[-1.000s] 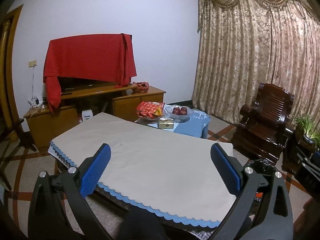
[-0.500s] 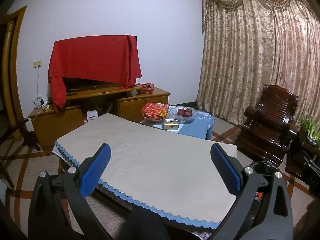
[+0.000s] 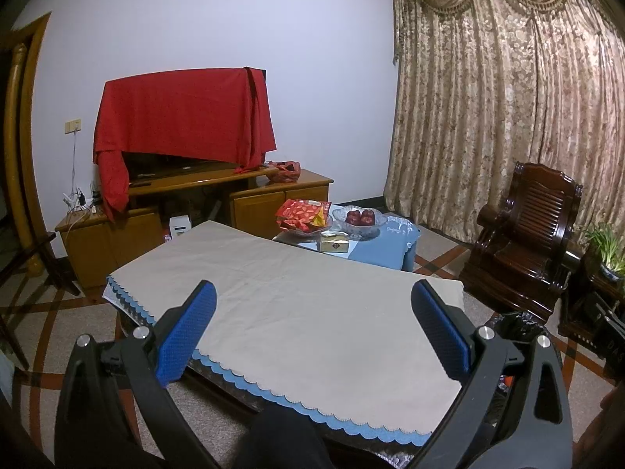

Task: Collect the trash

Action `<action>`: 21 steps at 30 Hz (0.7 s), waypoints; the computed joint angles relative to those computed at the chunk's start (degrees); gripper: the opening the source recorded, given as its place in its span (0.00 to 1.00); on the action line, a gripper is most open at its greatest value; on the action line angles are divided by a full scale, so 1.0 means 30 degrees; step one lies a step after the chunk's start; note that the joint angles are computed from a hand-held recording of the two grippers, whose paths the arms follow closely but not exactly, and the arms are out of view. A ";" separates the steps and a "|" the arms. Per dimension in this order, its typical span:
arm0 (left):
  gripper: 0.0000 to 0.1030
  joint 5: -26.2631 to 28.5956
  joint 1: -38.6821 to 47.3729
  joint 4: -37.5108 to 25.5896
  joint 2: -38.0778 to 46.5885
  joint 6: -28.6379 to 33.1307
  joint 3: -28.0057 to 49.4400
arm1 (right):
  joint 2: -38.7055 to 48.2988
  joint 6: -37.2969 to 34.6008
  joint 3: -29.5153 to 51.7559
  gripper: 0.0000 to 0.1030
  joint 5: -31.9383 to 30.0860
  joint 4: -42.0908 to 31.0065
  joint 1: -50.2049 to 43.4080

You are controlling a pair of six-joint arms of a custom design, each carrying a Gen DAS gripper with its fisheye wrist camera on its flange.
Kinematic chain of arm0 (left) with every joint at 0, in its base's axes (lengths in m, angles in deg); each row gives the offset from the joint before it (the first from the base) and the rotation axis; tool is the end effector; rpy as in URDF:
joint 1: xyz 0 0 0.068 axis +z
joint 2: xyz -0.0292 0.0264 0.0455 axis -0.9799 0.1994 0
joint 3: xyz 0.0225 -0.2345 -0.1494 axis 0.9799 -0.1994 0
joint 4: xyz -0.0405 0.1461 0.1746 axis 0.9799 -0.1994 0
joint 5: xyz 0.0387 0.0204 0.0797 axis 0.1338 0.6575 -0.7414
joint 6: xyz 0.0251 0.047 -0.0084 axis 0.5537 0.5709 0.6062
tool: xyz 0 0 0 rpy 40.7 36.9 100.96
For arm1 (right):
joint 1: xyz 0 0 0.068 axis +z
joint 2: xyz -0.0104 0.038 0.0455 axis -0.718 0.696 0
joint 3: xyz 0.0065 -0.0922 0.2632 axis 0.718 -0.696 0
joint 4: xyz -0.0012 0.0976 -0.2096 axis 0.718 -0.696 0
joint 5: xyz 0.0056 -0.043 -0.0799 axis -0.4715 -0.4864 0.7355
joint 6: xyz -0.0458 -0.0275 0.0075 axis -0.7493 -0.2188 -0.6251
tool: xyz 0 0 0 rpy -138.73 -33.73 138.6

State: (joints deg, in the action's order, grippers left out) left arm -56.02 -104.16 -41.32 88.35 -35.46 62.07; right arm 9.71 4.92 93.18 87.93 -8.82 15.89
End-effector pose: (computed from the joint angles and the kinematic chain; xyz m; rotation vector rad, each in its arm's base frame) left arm 0.1496 -0.0516 0.3862 -0.1641 1.9432 0.0640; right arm 0.1518 0.2142 0.3493 0.4230 1.9067 -0.0868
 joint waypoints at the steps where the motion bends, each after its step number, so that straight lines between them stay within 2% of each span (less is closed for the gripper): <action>1: 0.94 0.0008 -0.0005 -0.0004 -0.0001 -0.0018 0.0012 | 0.0000 -0.0045 0.0013 0.94 -0.0014 -0.0004 -0.0009; 21: 0.94 -0.0004 -0.0171 0.0123 -0.0139 -0.0151 -0.0327 | -0.0024 0.0578 -0.0503 0.94 0.0079 0.0134 0.0175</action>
